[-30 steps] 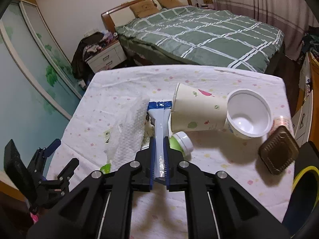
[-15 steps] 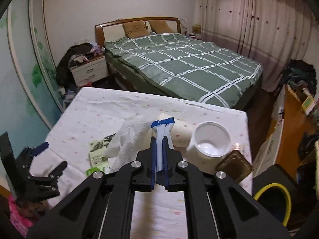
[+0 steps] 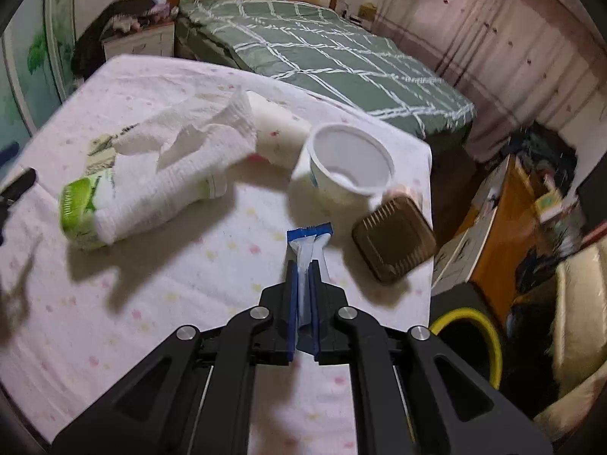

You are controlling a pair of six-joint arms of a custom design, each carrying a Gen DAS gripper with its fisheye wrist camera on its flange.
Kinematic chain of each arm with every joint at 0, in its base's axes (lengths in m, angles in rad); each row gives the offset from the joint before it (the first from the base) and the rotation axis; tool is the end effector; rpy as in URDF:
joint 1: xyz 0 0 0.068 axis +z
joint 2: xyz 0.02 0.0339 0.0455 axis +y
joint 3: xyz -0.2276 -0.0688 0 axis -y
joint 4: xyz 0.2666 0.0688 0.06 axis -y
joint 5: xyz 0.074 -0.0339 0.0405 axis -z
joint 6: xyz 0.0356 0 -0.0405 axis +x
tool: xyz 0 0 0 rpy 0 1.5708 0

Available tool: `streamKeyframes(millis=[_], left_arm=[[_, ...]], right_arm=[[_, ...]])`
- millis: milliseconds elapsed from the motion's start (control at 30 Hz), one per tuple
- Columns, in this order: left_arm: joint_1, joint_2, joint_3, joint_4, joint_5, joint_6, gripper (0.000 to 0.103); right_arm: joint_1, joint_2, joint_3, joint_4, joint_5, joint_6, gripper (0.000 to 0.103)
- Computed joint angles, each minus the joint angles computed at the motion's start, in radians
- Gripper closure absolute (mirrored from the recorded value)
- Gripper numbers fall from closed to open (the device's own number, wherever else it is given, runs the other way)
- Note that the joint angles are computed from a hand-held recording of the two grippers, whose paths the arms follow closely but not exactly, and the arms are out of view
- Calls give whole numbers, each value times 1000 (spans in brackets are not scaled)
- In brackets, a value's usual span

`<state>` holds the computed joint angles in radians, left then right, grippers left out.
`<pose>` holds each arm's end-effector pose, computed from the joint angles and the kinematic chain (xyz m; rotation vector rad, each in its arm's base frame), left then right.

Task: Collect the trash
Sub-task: 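Carry the toothbrush package into the bin and open the right gripper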

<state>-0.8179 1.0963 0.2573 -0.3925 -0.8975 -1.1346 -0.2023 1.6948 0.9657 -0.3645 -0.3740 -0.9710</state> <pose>0.1371 -0.1056 0.0670 -0.5276 2.1500 0.2820 0.3319 -0.0548 0.1113 -1.0619 2.3133 0.0583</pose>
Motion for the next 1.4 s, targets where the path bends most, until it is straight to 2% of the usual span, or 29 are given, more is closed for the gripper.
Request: streamKeyframes(millis=[233, 433, 533, 700, 800, 933, 1167, 1267, 1400], left_arm=[[-15, 5, 5, 6, 0, 8, 12], [-25, 1, 6, 1, 2, 7, 12], [-29, -8, 2, 6, 5, 17, 12], [-33, -16, -3, 35, 12, 59, 12], [-45, -9, 0, 51, 10, 75, 12], [-54, 0, 6, 68, 8, 101, 12], [-54, 18, 13, 95, 14, 130, 12], [-63, 10, 8, 98, 18, 136, 12], [-69, 34, 15, 157, 42, 189, 12]], right_arm=[[-248, 49, 152, -246, -194, -76, 97], [-430, 231, 410, -366, -272, -35, 97], [-490, 364, 561, -380, -262, 28, 97], [-524, 609, 812, -379, -183, 140, 97], [-522, 767, 998, -441, -160, 194, 97], [-511, 919, 1178, -476, -121, 255, 97], [-500, 1030, 1305, -495, -90, 320, 93], [-506, 1017, 1286, -491, -102, 319, 89], [-509, 978, 1228, -478, -120, 300, 89]])
